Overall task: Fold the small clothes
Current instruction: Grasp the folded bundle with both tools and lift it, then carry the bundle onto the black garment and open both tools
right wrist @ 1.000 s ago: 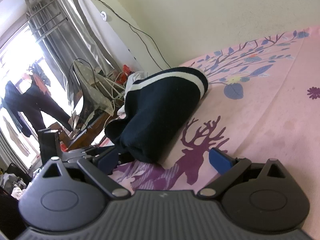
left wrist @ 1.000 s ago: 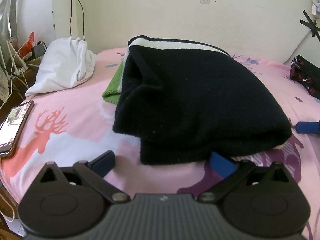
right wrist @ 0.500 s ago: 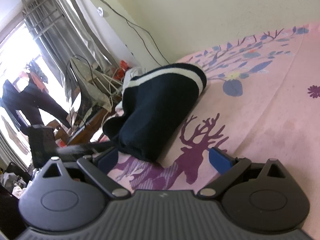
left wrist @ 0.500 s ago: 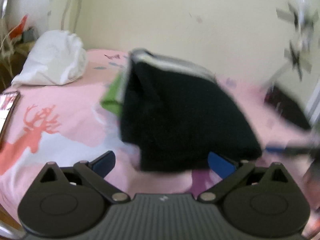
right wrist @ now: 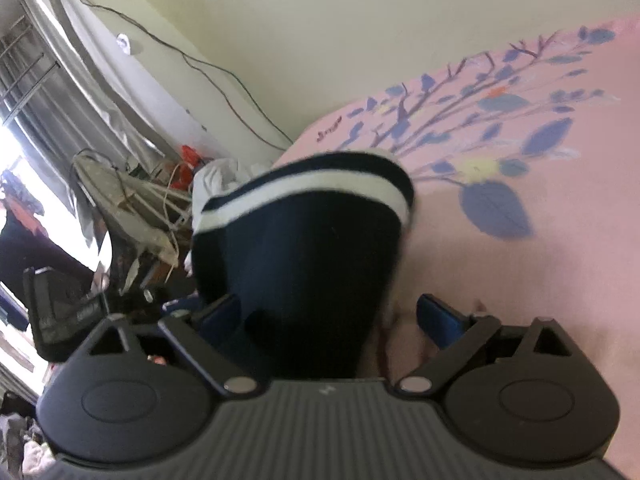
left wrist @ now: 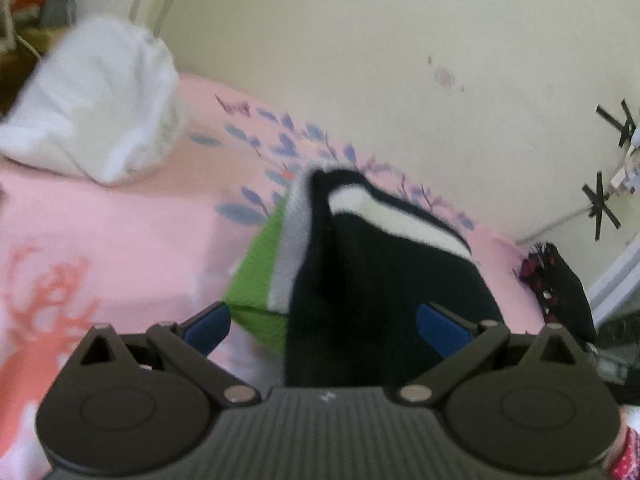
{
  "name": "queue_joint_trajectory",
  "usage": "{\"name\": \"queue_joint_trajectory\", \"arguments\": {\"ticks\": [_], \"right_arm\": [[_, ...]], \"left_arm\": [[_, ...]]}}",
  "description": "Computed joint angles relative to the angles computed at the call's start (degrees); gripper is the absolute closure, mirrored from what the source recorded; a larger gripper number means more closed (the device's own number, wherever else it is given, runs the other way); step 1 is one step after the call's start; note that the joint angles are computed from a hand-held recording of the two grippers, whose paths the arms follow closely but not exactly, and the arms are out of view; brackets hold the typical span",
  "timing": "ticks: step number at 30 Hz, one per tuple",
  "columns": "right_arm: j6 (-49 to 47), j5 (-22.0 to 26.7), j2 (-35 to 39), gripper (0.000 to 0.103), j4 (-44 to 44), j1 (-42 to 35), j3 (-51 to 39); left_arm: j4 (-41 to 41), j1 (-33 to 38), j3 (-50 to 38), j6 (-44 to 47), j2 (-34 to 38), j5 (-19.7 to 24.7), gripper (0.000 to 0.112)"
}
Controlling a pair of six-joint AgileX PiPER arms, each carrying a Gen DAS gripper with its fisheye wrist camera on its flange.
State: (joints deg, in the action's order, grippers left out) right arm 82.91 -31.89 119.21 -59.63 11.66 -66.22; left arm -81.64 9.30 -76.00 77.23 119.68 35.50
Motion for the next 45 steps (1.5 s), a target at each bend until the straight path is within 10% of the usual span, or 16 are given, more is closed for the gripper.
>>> {"name": "queue_joint_trajectory", "arguments": {"ticks": [7, 15, 20, 28, 34, 45], "right_arm": [[-5.7, 7.1, -0.9, 0.059, 7.7, 4.4, -1.6], [-39.0, 1.2, -18.9, 0.061, 36.9, 0.6, 24.7], [-42.8, 0.1, -32.6, 0.061, 38.3, -10.3, 40.5], [-25.6, -9.5, -34.9, 0.049, 12.7, -34.9, 49.0], [-28.3, -13.1, -33.1, 0.014, 12.5, -37.3, 50.0], [-28.7, -16.0, -33.0, 0.015, 8.7, -42.1, 53.3]], "left_arm": [[-1.2, -4.5, 1.6, 3.7, 0.7, -2.5, 0.037], [5.8, -13.3, -2.7, -3.8, 1.7, 5.0, 0.042], [12.1, -24.6, -11.6, -10.6, 6.5, 7.0, 0.043], [24.2, -34.0, -21.6, -19.2, 10.5, 7.2, 0.039], [28.9, -31.3, -21.5, -25.2, 7.0, 4.0, 0.01], [41.4, -35.8, -37.3, -36.9, 17.2, 11.7, 0.01]]}}
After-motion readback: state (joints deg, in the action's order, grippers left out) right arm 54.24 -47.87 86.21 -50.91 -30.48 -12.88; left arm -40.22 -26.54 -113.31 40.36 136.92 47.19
